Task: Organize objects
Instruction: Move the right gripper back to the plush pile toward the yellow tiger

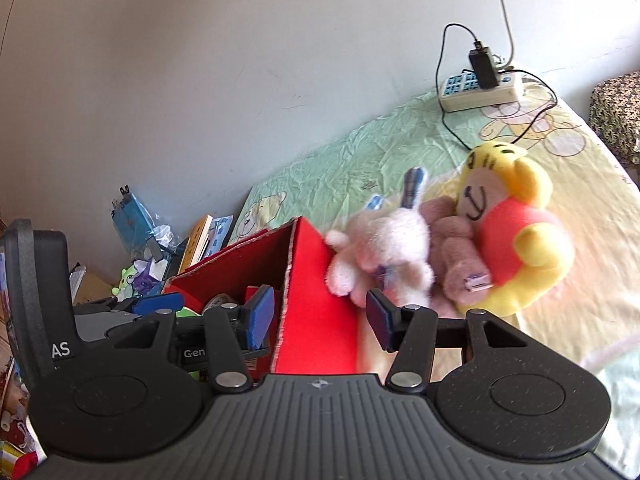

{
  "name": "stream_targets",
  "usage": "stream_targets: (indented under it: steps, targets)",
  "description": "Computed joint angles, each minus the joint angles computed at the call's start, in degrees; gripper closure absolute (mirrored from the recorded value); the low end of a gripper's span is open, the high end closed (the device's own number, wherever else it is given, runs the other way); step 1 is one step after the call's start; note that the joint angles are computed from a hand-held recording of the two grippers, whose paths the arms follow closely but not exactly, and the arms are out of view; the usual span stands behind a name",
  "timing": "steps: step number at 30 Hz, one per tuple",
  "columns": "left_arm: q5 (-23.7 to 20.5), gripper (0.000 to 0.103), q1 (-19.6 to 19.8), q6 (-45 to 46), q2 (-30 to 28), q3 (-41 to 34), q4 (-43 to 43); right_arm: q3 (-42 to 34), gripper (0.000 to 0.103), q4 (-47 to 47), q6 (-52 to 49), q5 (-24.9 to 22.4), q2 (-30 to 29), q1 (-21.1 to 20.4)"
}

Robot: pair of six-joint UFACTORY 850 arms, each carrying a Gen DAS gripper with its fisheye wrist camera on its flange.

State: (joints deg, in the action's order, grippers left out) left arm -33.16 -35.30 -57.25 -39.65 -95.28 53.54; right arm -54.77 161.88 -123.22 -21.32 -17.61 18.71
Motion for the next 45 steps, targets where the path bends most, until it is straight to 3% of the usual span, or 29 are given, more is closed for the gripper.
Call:
stream_targets:
  steps: [8, 20, 34, 45]
  targets:
    - [-2.7, 0.005, -3.7, -0.3, -3.6, -5.4, -0.8, 4.1, 0.048, -8.2, 5.9, -3.3, 2.2, -5.1]
    - [-6.1, 0.005, -7.3, 7.4, -10.3, -14.9, -7.8, 7.5, 0.043, -17.3, 12.5, -4.2, 4.2, -10.6]
    - [-11.3, 0.005, -8.8, 7.2, -13.1, -18.5, -8.1, 8.6, 0.043, -24.5, 19.3, -7.1, 3.5, -13.7]
    - [-12.3, 0.005, -8.4, 9.5, -14.9, -21.5, -8.6, 7.6, 0.043, -23.6, 19.1, -7.0, 2.6, -14.1]
